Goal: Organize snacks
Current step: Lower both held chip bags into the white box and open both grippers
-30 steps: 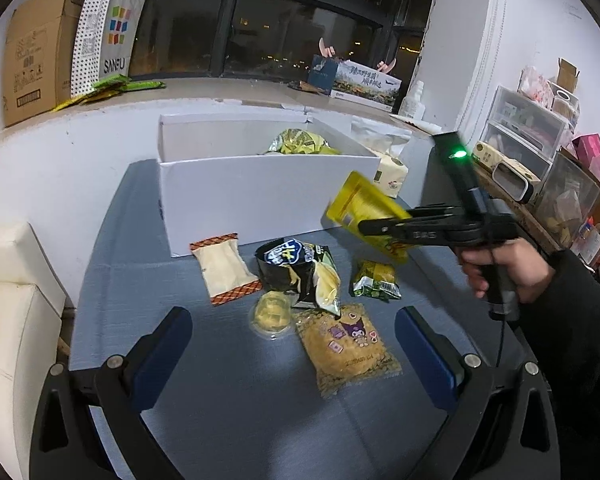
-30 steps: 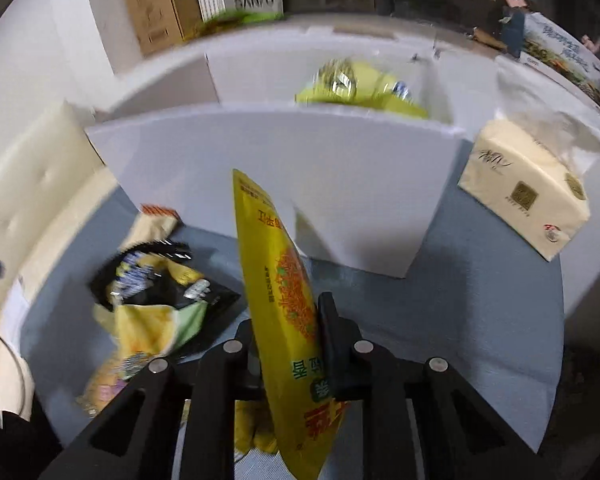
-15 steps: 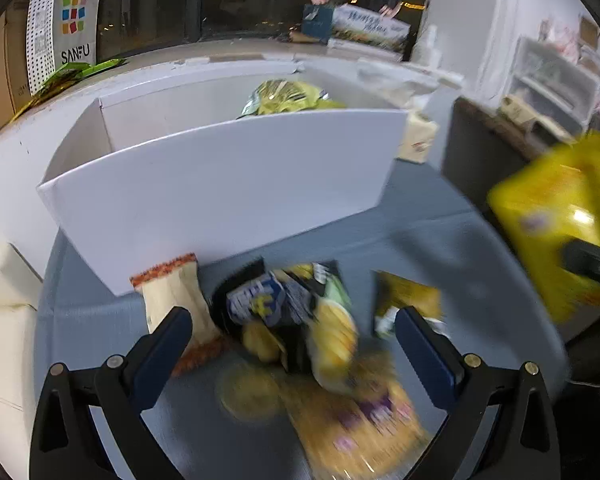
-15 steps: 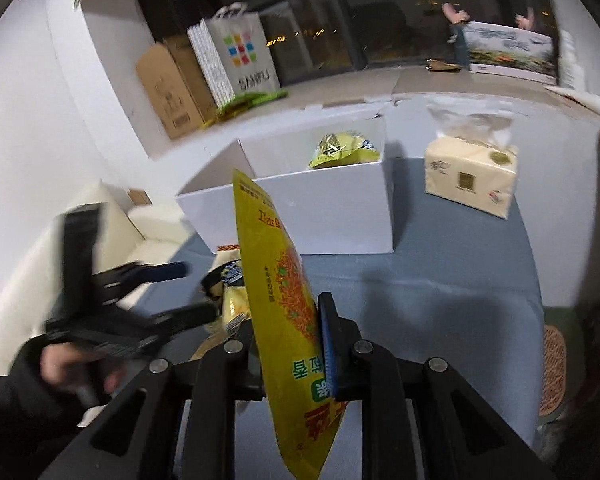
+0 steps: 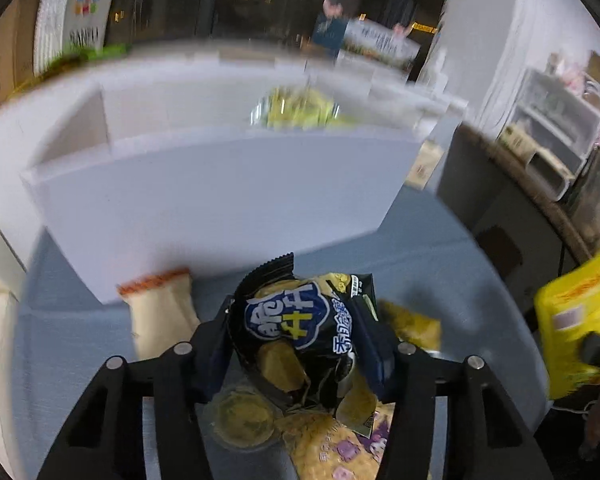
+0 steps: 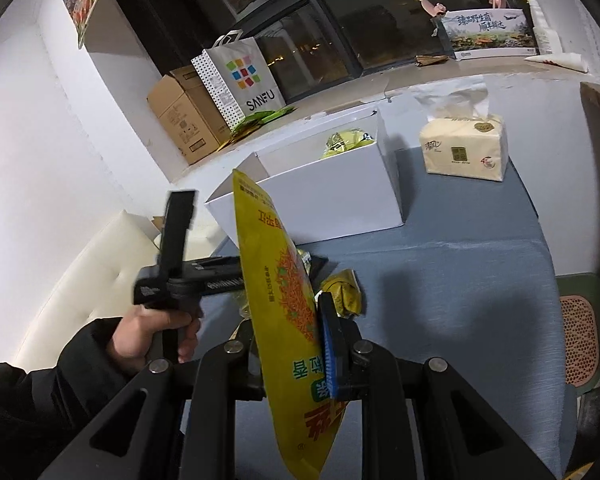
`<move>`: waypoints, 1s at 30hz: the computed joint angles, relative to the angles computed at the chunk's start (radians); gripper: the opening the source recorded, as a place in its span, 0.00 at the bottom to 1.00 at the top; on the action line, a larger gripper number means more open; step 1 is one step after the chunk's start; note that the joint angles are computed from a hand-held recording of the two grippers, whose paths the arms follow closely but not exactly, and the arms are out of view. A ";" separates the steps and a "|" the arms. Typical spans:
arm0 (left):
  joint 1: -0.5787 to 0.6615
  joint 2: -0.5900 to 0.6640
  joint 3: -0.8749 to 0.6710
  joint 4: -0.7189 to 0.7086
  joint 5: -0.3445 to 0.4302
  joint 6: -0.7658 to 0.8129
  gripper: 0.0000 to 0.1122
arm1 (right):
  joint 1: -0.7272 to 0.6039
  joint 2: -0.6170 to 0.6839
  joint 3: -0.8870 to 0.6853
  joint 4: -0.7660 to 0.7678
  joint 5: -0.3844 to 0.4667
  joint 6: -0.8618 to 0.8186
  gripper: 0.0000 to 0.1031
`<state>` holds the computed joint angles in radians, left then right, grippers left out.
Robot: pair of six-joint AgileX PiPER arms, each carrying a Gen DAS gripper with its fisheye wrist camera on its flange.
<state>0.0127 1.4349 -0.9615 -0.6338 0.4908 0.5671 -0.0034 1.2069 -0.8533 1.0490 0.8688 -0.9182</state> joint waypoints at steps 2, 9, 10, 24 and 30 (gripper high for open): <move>0.034 -0.086 0.040 -0.090 0.013 0.091 0.48 | 0.017 -0.001 0.002 -0.003 -0.014 0.005 0.20; 0.282 -0.265 -0.012 -0.308 0.176 0.313 0.47 | 0.086 0.005 -0.028 0.001 -0.084 0.050 0.20; 0.302 -0.256 -0.035 -0.316 0.190 0.322 0.47 | 0.095 0.011 -0.041 0.002 -0.089 0.058 0.20; 0.268 0.324 -0.757 -0.024 0.225 0.053 0.47 | 0.270 0.616 -1.033 -0.254 -0.032 0.578 0.20; 0.234 0.417 -0.812 0.091 0.188 -0.029 0.48 | 0.319 1.020 -1.633 -0.453 0.113 0.961 0.20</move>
